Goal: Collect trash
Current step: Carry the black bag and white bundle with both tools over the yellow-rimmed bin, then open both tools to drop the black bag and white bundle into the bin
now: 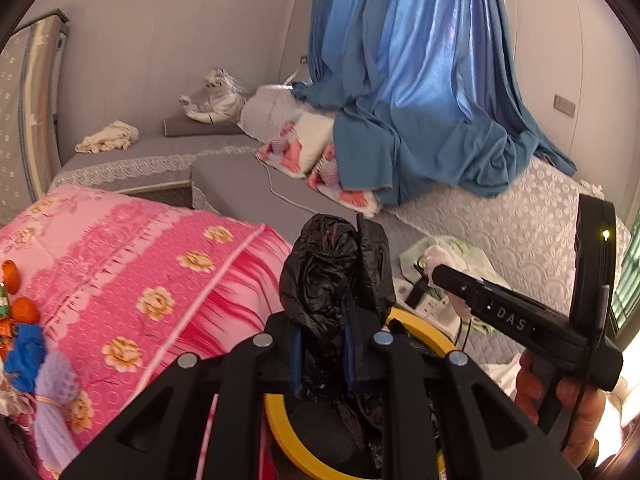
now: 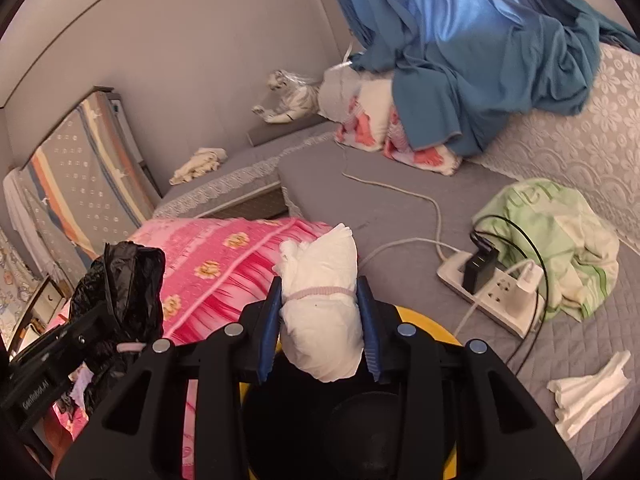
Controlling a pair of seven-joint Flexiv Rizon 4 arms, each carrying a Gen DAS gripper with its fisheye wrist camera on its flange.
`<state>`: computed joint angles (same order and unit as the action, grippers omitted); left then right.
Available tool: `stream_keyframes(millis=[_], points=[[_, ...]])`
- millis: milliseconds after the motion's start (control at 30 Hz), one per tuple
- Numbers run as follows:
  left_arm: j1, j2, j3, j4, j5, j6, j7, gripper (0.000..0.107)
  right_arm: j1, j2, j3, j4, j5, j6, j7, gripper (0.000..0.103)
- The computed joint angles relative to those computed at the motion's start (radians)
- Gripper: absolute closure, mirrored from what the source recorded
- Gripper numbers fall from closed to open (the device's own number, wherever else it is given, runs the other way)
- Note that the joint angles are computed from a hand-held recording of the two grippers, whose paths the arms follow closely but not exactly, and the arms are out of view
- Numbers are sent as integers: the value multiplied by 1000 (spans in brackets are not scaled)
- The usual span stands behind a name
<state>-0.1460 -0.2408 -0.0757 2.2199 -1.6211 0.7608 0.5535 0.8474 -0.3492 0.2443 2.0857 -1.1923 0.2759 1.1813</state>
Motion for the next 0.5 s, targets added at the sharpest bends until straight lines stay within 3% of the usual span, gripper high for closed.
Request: stream_keyframes(millis=[267, 333, 433, 500], points=[[-13, -53, -19, -17, 49, 51, -37, 92, -27, 2, 2, 36, 35, 65, 59, 67], [-16, -59, -23, -17, 40, 63, -33, 90, -31, 2, -1, 44, 34, 79, 77, 59], [-15, -67, -25, -20, 44, 71, -46, 73, -27, 3, 1, 45, 60, 65, 89, 45], [-14, -73, -27, -24, 28, 79, -43, 59, -26, 9, 3, 51, 68, 58, 99, 45]])
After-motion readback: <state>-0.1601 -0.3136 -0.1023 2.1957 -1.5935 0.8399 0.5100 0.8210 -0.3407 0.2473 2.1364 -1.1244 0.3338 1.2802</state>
